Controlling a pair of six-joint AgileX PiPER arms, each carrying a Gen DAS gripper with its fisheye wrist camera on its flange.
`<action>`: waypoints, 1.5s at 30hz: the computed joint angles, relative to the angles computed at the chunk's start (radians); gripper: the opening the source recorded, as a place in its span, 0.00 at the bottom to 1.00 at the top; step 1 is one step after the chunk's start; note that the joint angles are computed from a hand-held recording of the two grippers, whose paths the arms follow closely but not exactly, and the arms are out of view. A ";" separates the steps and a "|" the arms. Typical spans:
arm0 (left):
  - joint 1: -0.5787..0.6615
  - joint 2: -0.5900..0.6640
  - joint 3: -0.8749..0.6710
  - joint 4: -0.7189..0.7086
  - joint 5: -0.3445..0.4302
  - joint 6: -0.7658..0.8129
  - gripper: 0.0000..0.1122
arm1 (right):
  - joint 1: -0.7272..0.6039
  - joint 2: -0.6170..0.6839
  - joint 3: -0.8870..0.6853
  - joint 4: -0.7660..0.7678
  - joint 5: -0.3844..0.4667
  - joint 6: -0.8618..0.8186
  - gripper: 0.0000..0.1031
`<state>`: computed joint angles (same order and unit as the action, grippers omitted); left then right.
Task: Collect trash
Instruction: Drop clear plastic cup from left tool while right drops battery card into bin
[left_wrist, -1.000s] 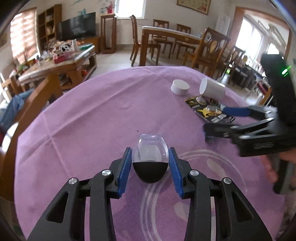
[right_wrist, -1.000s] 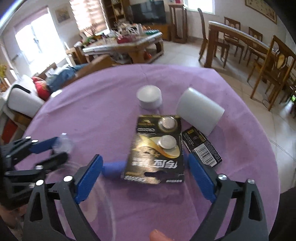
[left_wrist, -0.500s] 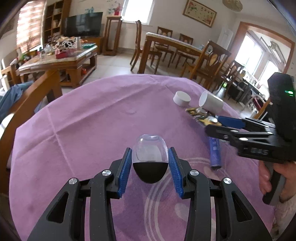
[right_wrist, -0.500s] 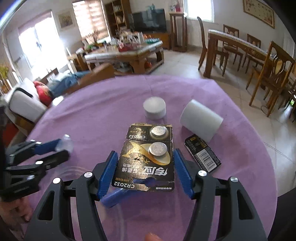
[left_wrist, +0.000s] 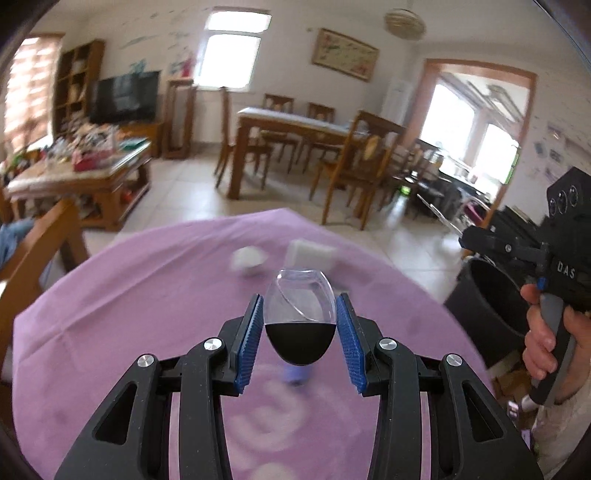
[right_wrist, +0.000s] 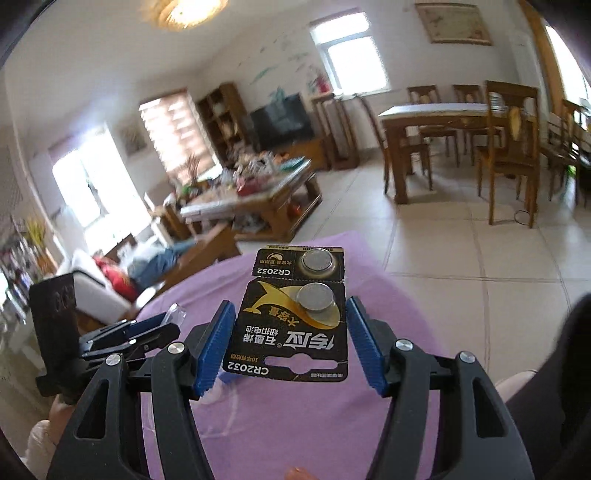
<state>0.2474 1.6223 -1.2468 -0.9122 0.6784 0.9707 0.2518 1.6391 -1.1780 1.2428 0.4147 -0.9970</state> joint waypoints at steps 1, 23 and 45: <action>-0.033 0.000 -0.010 0.011 -0.007 -0.021 0.36 | -0.050 -0.035 0.042 0.067 0.021 -0.067 0.59; -0.941 0.554 -0.677 0.469 -0.160 -0.744 0.36 | -0.882 -0.049 0.333 0.420 0.460 -0.529 0.59; -1.076 0.864 -1.152 0.885 0.025 -1.048 0.75 | -1.000 0.179 0.254 0.478 0.552 -0.569 0.88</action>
